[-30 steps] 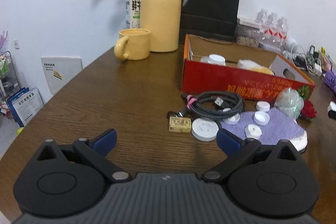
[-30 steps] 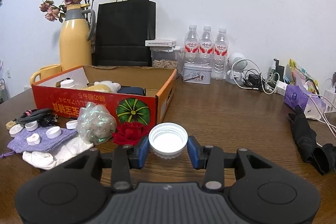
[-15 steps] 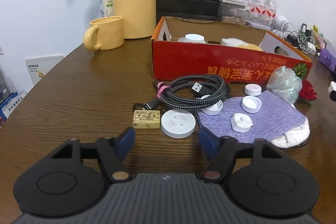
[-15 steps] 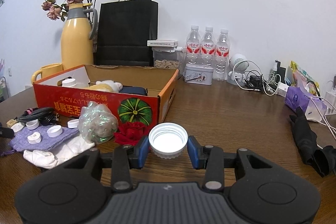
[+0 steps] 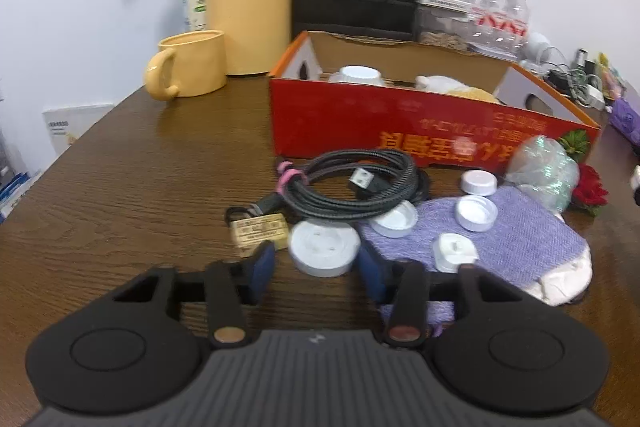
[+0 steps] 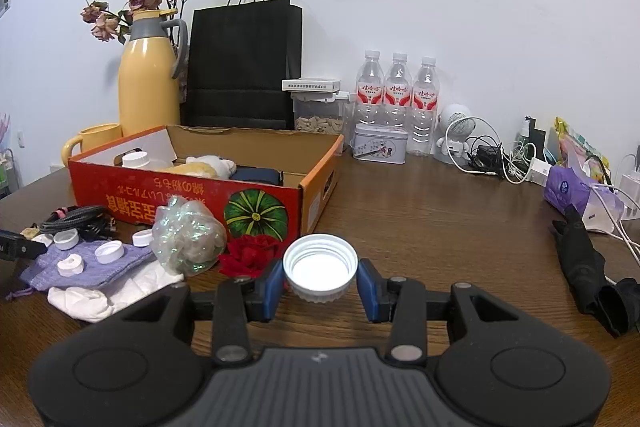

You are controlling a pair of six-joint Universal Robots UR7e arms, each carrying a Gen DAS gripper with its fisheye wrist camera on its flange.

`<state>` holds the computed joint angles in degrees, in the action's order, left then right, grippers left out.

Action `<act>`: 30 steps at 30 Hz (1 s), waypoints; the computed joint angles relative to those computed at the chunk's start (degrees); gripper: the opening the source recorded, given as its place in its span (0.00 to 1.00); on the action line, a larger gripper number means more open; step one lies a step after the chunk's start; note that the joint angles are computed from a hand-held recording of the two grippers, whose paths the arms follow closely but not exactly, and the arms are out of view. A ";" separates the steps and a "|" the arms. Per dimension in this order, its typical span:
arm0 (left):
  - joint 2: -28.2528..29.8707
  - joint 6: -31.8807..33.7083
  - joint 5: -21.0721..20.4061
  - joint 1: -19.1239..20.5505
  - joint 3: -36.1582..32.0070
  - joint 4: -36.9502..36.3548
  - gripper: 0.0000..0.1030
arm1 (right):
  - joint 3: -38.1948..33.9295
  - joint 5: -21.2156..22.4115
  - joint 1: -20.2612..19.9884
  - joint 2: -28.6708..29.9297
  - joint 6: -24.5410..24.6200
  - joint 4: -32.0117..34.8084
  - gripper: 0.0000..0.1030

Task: Organize objects
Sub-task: 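Grasp the white round disc with the left tool while the right tool holds the cap, then carry the disc and cap with both tools over the box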

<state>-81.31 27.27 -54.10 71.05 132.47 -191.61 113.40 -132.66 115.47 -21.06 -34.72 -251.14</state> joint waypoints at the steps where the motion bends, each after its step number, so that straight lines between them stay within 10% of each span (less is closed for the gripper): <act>1: 0.03 0.33 -0.15 -0.03 0.18 -0.28 0.36 | 0.06 -0.07 0.06 0.01 0.07 -0.10 0.37; 30: -3.74 4.59 -6.46 -4.07 1.01 -8.00 0.36 | -5.87 5.01 1.90 1.41 -6.45 -1.45 0.37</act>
<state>-85.05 31.86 -60.57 66.97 133.48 -199.60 107.53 -127.65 117.37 -19.65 -41.17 -252.59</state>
